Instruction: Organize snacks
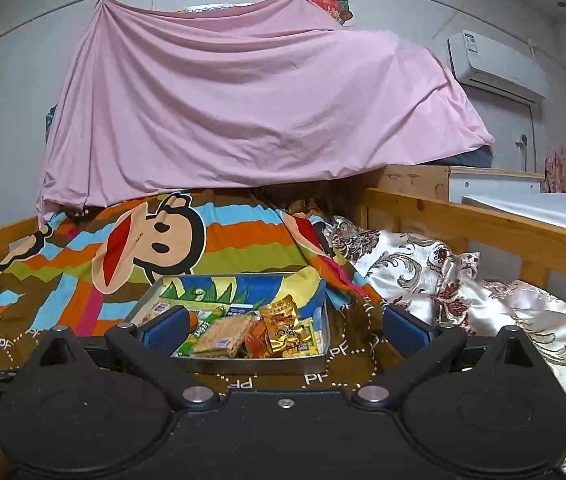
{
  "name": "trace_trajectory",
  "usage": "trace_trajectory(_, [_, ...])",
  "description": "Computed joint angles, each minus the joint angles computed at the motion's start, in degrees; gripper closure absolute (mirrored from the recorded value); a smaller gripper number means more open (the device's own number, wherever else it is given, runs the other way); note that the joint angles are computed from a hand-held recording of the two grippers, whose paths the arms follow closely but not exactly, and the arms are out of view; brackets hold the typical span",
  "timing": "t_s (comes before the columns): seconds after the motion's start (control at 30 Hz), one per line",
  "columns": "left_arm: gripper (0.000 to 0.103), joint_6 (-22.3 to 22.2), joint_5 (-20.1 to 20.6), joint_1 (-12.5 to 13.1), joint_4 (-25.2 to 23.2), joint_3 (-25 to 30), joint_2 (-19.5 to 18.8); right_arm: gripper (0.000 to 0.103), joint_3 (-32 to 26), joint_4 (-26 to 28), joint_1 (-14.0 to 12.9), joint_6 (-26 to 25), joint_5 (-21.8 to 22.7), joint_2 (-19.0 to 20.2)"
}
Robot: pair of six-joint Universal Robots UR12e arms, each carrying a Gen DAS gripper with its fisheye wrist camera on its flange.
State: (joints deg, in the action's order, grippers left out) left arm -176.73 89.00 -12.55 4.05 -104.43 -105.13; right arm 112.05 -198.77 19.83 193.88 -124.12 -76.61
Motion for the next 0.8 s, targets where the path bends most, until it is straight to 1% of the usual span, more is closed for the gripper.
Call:
trace_trajectory(0.23, [0.001,0.7,-0.4,0.1,-0.9,-1.6,1.3,0.001,1.7,3.2,0.8,1.2,0.7,-1.4])
trace_trajectory(0.47, [0.001,1.5,-1.5,0.3,-1.2,-3.0,2.2,0.001,2.4,4.8,1.5,1.2,1.1,-2.0])
trace_trajectory(0.6, [0.001,2.9,-0.7,0.0,-1.4,-3.4,2.4,0.001,2.5,5.1,1.7,0.6,1.8,-2.1])
trace_trajectory(0.8, [0.001,3.5,0.5,-0.3,-2.1,-3.5,2.4,0.001,2.4,8.2,1.5,1.7,3.8,-2.4])
